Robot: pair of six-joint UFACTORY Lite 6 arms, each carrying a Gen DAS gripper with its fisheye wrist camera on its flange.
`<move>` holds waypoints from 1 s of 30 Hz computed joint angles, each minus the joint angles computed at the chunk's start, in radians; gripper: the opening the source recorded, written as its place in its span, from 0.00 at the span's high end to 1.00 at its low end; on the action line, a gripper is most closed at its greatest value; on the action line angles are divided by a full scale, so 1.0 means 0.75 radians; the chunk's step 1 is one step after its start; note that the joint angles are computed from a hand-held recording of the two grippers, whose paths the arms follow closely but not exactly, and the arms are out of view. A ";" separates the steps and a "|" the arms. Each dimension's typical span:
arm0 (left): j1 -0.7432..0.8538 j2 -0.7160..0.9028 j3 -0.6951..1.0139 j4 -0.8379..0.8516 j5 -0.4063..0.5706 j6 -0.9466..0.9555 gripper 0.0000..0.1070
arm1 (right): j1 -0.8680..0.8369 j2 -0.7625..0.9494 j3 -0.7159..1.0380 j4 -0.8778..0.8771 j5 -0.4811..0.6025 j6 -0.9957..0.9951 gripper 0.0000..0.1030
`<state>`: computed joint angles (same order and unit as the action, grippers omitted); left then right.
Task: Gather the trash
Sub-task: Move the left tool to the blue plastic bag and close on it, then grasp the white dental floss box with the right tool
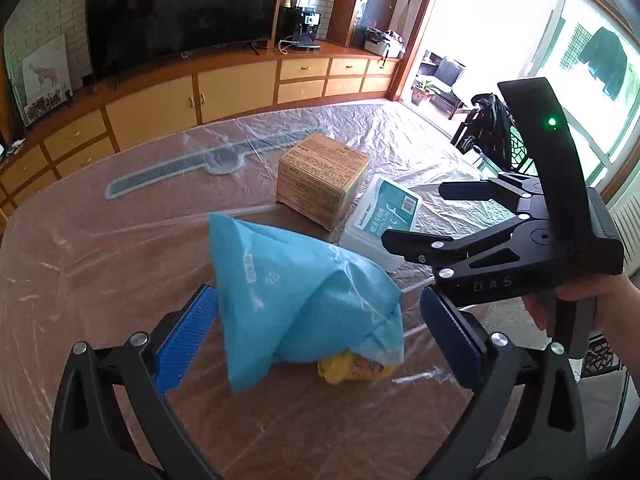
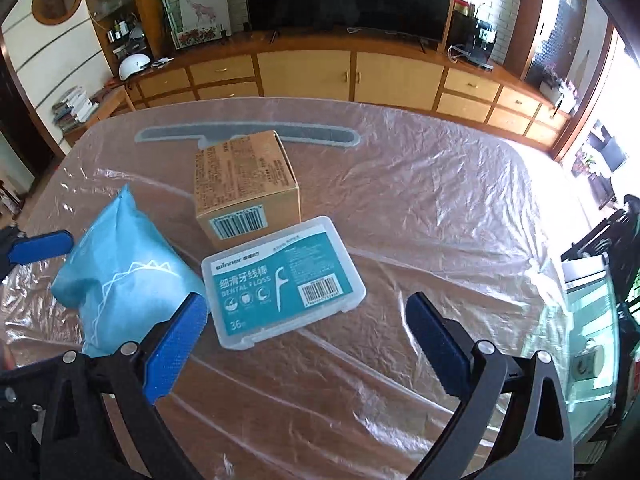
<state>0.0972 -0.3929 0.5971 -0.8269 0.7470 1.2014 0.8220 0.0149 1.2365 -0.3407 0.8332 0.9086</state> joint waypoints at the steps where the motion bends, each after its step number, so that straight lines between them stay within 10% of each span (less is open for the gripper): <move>1: -0.008 0.035 0.011 -0.019 -0.004 0.015 0.05 | -0.020 -0.009 -0.019 0.032 -0.027 -0.023 0.05; 12: 0.021 0.305 0.114 -0.133 0.049 0.214 0.08 | -0.095 0.012 -0.087 0.174 -0.205 -0.253 0.16; 20: 0.144 0.368 0.168 -0.160 0.226 0.263 0.40 | -0.065 0.007 -0.086 0.119 -0.207 -0.173 0.16; 30: 0.215 0.296 0.158 -0.130 0.285 0.290 0.56 | -0.040 -0.010 -0.109 0.058 -0.188 -0.094 0.16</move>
<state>0.2586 -0.1711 0.7154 -0.9242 0.9605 1.4192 0.7923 0.0077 1.1551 -0.2970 0.6921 0.8379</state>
